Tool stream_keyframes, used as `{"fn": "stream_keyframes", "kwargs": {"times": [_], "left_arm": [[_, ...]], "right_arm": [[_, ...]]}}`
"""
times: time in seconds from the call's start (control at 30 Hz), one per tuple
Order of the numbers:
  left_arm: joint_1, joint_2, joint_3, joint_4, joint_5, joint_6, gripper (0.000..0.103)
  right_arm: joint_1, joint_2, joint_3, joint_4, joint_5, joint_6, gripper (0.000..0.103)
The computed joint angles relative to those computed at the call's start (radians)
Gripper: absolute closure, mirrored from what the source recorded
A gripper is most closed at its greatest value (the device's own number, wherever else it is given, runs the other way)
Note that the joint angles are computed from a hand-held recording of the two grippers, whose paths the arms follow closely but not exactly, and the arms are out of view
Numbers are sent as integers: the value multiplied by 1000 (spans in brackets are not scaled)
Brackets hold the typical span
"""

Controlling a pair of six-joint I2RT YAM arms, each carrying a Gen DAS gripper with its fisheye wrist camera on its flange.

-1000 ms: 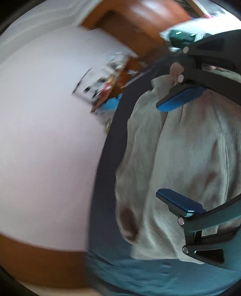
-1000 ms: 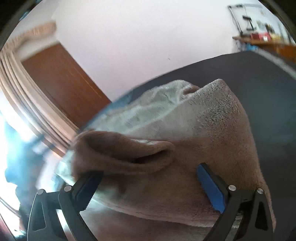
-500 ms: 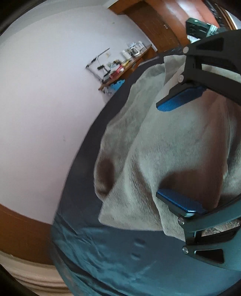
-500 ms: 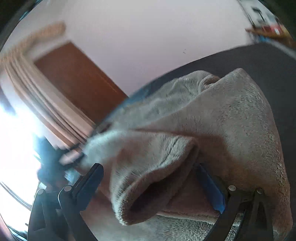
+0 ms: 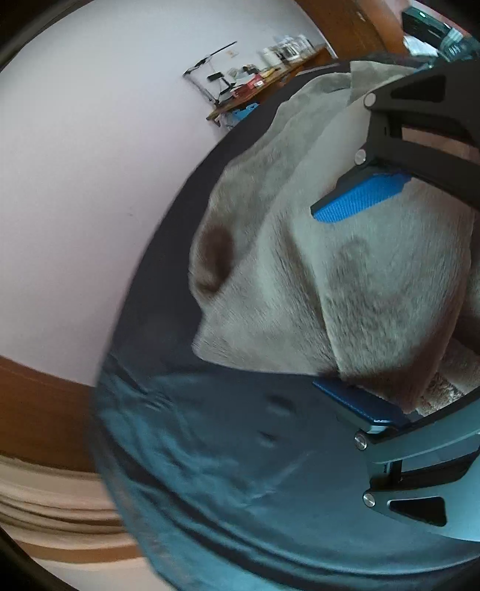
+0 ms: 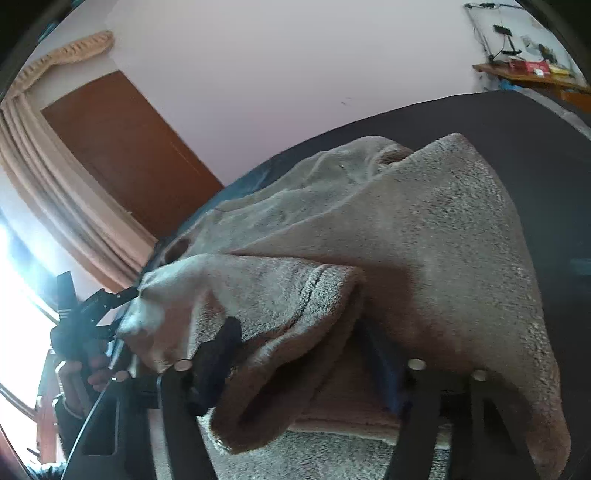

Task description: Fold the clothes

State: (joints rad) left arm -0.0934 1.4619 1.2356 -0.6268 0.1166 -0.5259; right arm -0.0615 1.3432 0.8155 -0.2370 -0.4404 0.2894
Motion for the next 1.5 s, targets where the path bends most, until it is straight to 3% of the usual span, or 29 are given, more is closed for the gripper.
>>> {"fn": "stream_keyframes", "kwargs": {"times": [0.13,0.17,0.2,0.3,0.5,0.67,0.77,0.83,0.87,0.9,0.97,1.13,1.33,1.5], "left_arm": [[49,19,-3,-10,100,-20,15],[53,17,-6,-8,104,-21,15],[53,17,-5,-12,103,-22,15],[49,5,-5,-19,96,-24,15],[35,-66,-29,22,35,-19,15],[-4,-42,0,-6,-16,11,15],[-38,11,43,-63,-114,18,15],[-60,39,68,-97,-205,22,15],[-63,40,69,-102,-224,25,15],[-65,43,70,-101,-235,27,15],[-67,43,69,-95,-243,29,15],[-56,-67,-15,20,-183,21,15],[-204,-158,-80,153,-277,159,14],[-280,10,38,-16,-358,165,14]], "right_arm": [[136,22,93,-132,259,-80,54],[167,26,115,-155,312,-96,63],[184,25,132,-170,339,-107,72],[198,2,162,-174,377,-108,84],[232,-73,163,-106,562,-120,87],[225,-4,159,-88,634,-113,87],[176,32,134,-94,572,-85,83],[153,57,130,-95,549,-70,73],[145,60,127,-97,543,-64,65],[140,45,118,-92,541,-58,48],[136,13,92,-59,554,-50,33],[138,-65,47,9,538,-53,31],[214,-41,61,39,425,-138,31],[230,93,146,-65,409,-163,31]]}}
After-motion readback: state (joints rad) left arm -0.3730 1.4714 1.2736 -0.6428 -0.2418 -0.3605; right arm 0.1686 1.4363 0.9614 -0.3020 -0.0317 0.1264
